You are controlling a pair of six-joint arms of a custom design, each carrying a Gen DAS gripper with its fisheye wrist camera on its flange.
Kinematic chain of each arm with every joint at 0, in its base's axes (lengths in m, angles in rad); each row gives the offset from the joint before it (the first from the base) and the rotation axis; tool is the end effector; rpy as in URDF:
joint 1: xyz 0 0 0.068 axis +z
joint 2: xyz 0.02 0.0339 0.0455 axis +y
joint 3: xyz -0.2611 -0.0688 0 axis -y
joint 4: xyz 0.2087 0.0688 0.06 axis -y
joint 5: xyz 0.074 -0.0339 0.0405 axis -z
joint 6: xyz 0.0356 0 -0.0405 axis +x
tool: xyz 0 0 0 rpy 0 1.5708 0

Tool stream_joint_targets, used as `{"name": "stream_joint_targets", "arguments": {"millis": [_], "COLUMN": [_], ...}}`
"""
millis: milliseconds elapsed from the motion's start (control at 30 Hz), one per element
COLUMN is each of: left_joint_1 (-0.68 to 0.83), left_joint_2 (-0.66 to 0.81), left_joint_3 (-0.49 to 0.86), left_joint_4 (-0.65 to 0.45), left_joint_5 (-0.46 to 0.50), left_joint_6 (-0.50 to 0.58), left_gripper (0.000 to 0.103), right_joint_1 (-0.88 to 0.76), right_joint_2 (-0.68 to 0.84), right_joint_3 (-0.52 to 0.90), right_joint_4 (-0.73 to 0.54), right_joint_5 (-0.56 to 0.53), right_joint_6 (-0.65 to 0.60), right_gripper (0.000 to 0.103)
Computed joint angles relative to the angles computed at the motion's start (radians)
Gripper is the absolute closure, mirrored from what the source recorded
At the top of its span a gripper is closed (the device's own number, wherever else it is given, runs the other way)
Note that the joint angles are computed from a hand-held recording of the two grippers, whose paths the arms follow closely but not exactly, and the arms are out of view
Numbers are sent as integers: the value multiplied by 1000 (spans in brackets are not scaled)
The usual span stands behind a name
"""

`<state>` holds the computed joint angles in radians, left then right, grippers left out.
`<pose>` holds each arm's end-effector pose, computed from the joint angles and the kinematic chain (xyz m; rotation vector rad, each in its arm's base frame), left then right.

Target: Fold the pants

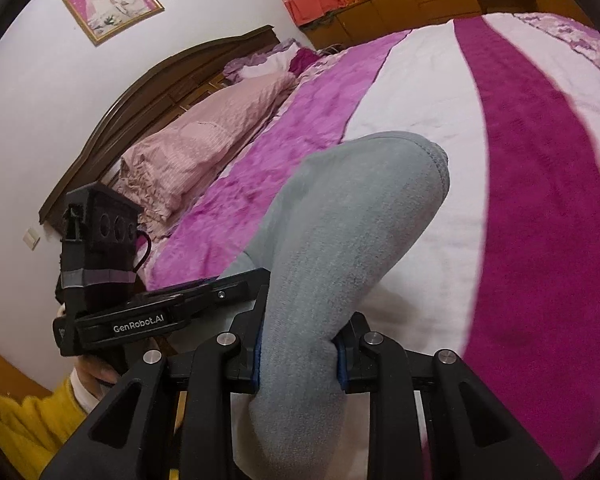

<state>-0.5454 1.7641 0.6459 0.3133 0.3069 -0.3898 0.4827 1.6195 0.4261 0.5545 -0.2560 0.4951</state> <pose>0.2425 -0.1597 0.1305 0.3462 2.4562 -0.7913 0.2194 0.1252 0.1377 -0.1350 2.3074 0.8068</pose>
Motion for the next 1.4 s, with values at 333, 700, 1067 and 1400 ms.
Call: {"name": "stream_joint_targets", "arguments": {"millis": [333, 700, 1067, 1400], "left_joint_1": [-156, -209, -201, -267], "left_joint_2": [249, 477, 463, 255], "left_joint_3": [288, 455, 539, 329], "left_joint_4": [-60, -64, -212, -178], "left_joint_5": [-131, -202, -176, -309], "left_joint_6": [2, 42, 71, 78], "left_gripper": [79, 78, 77, 78], "right_joint_1": [-313, -447, -383, -285], "right_joint_2": [124, 466, 390, 156], "right_joint_3": [-39, 21, -24, -306], "right_joint_4": [104, 241, 225, 358], "right_joint_5": [-216, -250, -101, 167], "right_joint_6": [-208, -149, -75, -26], "right_gripper": [84, 77, 72, 67]}}
